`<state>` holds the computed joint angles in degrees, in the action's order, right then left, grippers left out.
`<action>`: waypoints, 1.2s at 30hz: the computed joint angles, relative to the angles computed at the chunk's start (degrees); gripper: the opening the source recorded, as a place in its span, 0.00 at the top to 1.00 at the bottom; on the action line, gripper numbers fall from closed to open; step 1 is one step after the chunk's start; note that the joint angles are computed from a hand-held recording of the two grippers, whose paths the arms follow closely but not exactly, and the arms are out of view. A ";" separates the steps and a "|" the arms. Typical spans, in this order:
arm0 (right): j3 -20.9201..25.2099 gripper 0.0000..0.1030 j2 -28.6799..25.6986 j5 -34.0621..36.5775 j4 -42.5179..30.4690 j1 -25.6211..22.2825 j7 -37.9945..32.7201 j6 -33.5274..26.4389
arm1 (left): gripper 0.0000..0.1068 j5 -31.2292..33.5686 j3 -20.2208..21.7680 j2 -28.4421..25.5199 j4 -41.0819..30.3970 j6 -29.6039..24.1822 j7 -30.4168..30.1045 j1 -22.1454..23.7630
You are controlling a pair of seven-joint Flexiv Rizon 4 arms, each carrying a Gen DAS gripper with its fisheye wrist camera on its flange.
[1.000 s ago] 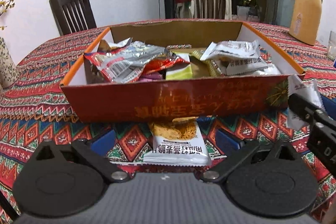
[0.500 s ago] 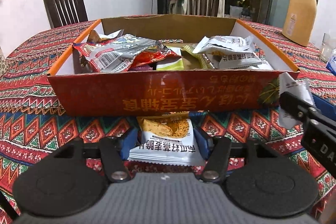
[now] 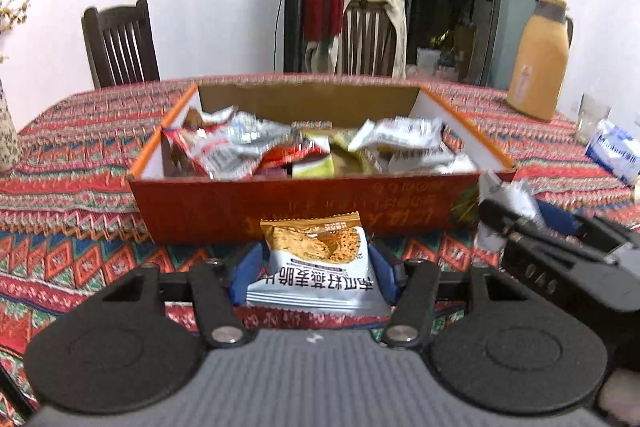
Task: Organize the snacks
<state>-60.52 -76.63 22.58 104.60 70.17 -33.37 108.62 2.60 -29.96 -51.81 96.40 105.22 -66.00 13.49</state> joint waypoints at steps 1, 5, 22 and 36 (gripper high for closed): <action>-0.27 0.58 -0.29 0.14 0.02 0.19 0.07 -0.06 | 0.44 0.40 -0.73 0.09 0.26 0.53 0.02 0.62; -2.23 0.58 -2.52 1.39 0.38 1.64 0.91 0.03 | 0.44 1.92 -2.79 0.48 0.48 1.83 -0.35 2.51; -1.08 0.48 3.76 -6.99 -14.84 -10.10 -2.45 -3.29 | 0.15 -4.40 5.14 -5.31 -21.92 -2.19 -2.14 -7.78; 0.17 0.00 8.10 -0.09 -0.82 -1.61 -7.69 3.69 | 0.04 15.04 -13.76 -6.11 -4.84 7.14 -1.86 13.45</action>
<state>-60.35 -68.53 22.49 103.78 68.56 -41.06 112.31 17.64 -43.72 -57.92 91.56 112.37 -67.87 26.93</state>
